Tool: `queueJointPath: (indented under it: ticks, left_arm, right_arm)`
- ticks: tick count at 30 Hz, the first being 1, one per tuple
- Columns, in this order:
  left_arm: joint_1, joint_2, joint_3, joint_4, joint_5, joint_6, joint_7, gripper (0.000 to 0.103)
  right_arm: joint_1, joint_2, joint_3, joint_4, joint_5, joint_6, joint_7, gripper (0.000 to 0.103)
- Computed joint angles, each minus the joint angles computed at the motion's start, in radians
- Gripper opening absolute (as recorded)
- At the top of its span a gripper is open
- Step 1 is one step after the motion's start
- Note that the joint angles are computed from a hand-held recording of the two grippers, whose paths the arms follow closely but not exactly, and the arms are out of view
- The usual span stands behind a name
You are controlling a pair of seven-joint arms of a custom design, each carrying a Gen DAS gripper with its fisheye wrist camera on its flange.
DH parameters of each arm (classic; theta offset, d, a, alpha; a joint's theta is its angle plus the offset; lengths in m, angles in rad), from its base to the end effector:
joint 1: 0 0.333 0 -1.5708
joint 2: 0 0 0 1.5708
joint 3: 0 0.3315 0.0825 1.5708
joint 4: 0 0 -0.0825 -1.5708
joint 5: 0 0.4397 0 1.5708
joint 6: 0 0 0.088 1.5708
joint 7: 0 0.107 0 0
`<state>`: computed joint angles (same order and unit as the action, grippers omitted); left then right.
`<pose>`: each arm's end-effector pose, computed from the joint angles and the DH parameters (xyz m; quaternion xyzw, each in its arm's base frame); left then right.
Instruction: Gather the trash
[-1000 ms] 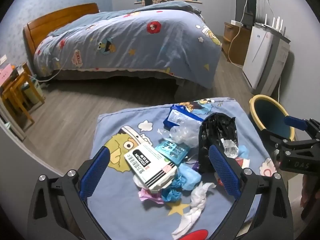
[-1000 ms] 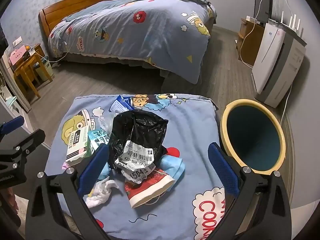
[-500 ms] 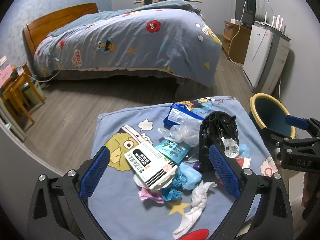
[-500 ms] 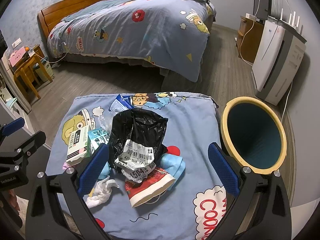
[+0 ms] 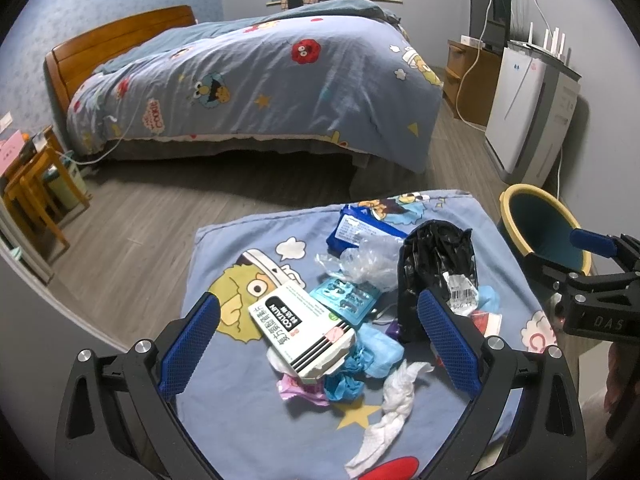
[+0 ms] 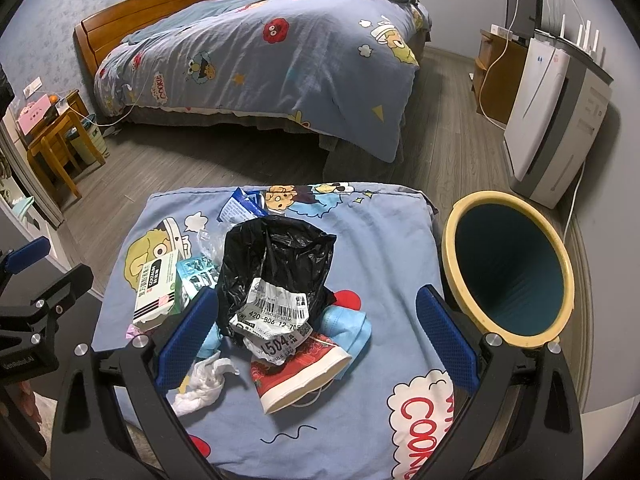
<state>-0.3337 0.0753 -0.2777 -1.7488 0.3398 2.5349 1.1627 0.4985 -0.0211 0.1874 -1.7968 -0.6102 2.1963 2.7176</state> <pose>0.5656 -0.3936 0.6047 -0.5125 0.7755 -0.2969 0.2185 0.5137 0.3957 0.6018 -0.5946 0.7283 -0.2484 0.2331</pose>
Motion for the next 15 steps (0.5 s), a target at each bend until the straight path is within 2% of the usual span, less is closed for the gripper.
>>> queueJointPath:
  ticks: [15]
  left_arm:
    - [-0.001, 0.001, -0.001, -0.004, 0.004, 0.001, -0.004, 0.098]
  right_arm:
    - [0.000, -0.001, -0.001, -0.008, 0.009, 0.006, 0.005, 0.097]
